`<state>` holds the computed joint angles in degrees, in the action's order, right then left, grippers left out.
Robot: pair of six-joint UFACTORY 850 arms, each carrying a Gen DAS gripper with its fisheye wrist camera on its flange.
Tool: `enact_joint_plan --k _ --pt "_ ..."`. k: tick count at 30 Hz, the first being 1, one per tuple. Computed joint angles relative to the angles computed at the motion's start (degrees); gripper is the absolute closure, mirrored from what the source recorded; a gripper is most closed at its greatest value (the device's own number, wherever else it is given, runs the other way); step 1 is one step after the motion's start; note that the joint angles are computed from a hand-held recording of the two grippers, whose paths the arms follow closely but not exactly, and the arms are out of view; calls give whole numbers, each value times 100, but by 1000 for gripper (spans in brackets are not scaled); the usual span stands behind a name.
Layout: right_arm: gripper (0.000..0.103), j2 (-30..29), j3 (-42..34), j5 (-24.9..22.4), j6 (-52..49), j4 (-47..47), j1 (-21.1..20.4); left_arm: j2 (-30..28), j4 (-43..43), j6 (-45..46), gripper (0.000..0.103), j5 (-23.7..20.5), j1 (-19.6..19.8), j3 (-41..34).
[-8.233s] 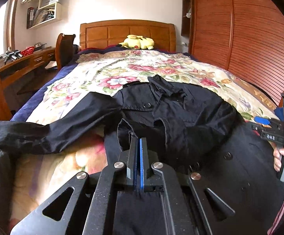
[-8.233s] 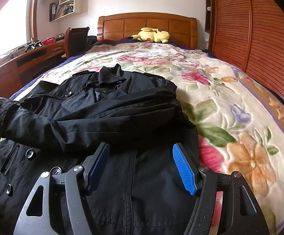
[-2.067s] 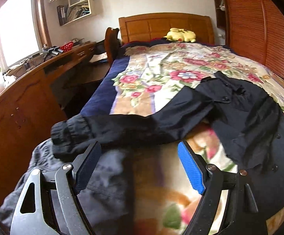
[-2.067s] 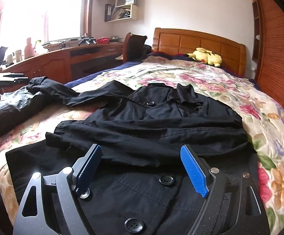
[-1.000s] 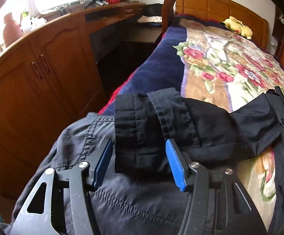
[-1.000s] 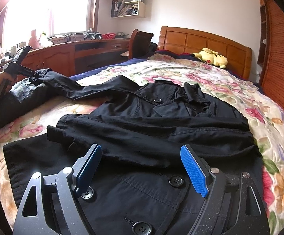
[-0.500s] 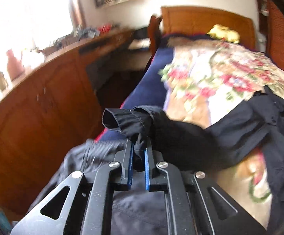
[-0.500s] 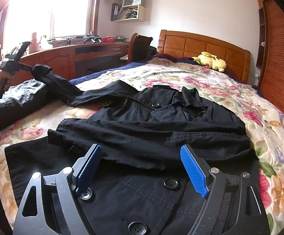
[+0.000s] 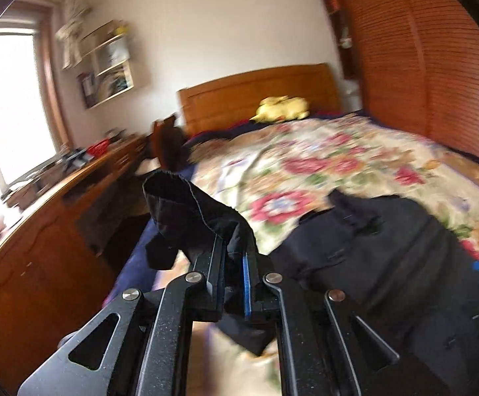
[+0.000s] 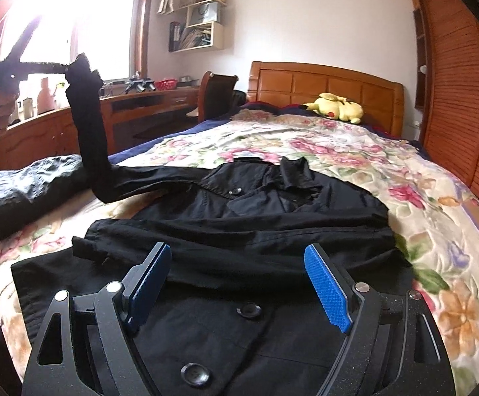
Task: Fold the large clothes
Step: 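Lift the grasped sleeve cuff upward with the left gripper, then carry the sleeve across the coat front with the left gripper, release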
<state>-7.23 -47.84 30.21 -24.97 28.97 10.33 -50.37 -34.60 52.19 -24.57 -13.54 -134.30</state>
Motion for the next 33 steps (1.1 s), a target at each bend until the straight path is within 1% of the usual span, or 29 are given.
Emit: enact_joint_plan --k 2,7,16,19,25,27,31,32,33 --pt "19 81 71 19 79 -14 -43 193 -460 493 94 25 -152 278" --pt "19 296 251 81 211 -47 -143 582 -1448 1496 94 -90 -457 885" --pt "19 531 475 236 282 138 -218 1081 -2552 2704 94 -439 -788 2057" --pt "19 565 510 263 328 199 -237 1171 -2776 2910 94 -559 -838 2421" --pt "19 561 506 275 325 309 -227 1194 -3136 3093 94 -620 -918 2932" --pt "19 536 482 273 296 330 -221 1183 -3074 3092 94 -569 -953 3047" --pt "19 512 466 248 247 338 -241 1178 -2901 2935 94 -620 -977 3201" --pt "19 491 445 234 250 334 -250 1198 -2952 2956 92 -611 -975 3257" --pt "19 487 443 224 256 330 -251 1222 -3059 3018 86 -631 -958 3314"
